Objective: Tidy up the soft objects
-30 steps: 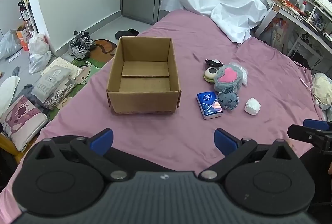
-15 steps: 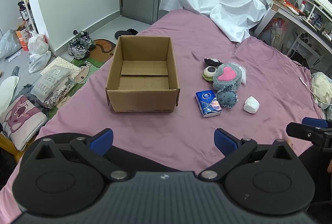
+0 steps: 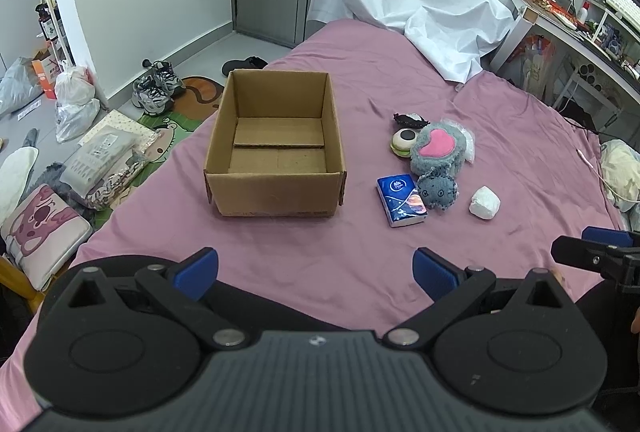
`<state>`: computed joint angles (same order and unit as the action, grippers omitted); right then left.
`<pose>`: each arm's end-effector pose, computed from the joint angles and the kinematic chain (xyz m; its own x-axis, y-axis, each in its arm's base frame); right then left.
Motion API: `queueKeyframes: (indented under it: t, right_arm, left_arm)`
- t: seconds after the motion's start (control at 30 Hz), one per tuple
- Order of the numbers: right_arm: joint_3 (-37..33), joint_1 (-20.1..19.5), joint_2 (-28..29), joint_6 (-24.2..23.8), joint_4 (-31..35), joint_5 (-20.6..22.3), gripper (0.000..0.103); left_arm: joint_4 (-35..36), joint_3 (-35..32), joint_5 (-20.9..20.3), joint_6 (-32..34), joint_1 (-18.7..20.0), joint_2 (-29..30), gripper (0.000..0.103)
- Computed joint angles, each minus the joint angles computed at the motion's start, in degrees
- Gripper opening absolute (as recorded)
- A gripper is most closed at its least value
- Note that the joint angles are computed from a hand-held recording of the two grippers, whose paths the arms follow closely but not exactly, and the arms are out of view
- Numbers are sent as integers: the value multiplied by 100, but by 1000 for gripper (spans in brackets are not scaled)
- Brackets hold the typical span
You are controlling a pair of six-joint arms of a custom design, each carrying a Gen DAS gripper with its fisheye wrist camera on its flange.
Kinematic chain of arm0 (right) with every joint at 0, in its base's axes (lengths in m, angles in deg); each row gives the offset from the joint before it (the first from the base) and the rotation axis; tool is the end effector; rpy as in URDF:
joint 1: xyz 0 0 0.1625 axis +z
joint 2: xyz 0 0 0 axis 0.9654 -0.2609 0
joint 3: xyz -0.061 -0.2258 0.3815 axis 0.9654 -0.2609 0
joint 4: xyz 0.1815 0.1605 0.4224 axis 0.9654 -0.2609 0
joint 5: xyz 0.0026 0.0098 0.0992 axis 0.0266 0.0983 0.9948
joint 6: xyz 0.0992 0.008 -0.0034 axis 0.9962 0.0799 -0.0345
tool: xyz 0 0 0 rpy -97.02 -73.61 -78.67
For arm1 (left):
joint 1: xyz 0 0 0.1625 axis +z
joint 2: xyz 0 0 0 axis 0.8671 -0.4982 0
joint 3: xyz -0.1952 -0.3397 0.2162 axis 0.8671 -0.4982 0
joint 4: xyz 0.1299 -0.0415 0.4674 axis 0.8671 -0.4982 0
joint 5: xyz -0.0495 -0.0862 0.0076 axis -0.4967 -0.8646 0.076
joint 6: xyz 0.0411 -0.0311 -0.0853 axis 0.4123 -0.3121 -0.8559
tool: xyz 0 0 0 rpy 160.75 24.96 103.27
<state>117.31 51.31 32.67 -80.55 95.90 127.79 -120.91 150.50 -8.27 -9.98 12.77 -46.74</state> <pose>0.4704 -0.5597 -0.0032 -0.8479 0.3829 0.3665 -0.0841 0.5855 -0.8063 -0.0414 -0.7179 0.4637 -0.6158 0.6082 -0.5009 0.7411 0.6630 -0.1060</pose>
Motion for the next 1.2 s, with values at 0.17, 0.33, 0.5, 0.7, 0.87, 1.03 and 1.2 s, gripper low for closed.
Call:
queueKeyframes:
  t: [0.17, 0.33, 0.5, 0.7, 0.87, 1.03, 1.2]
  right_arm:
    - [2, 0, 0, 4, -3, 4, 103]
    - [-3, 0, 2, 1, 1, 2, 103]
    - [5, 0, -2, 3, -6, -2, 103]
    - [8, 0, -3, -4, -13, -5, 103]
    - [28, -2, -17, -10, -35, -17, 103]
    - [16, 5, -10, -20, -37, -3, 103]
    - [-64, 20, 36, -10, 18, 62, 103]
  left_arm:
    - [1, 13, 0, -2, -8, -13, 103]
    - [2, 15, 1, -4, -7, -15, 103]
    - [1, 16, 0, 4, -7, -15, 103]
    - [-8, 19, -2, 4, -4, -15, 103]
    - [-6, 28, 3, 9, -7, -22, 103]
    - [-9, 43, 5, 11, -8, -25, 103]
    - [-46, 63, -32, 24, -8, -3, 103]
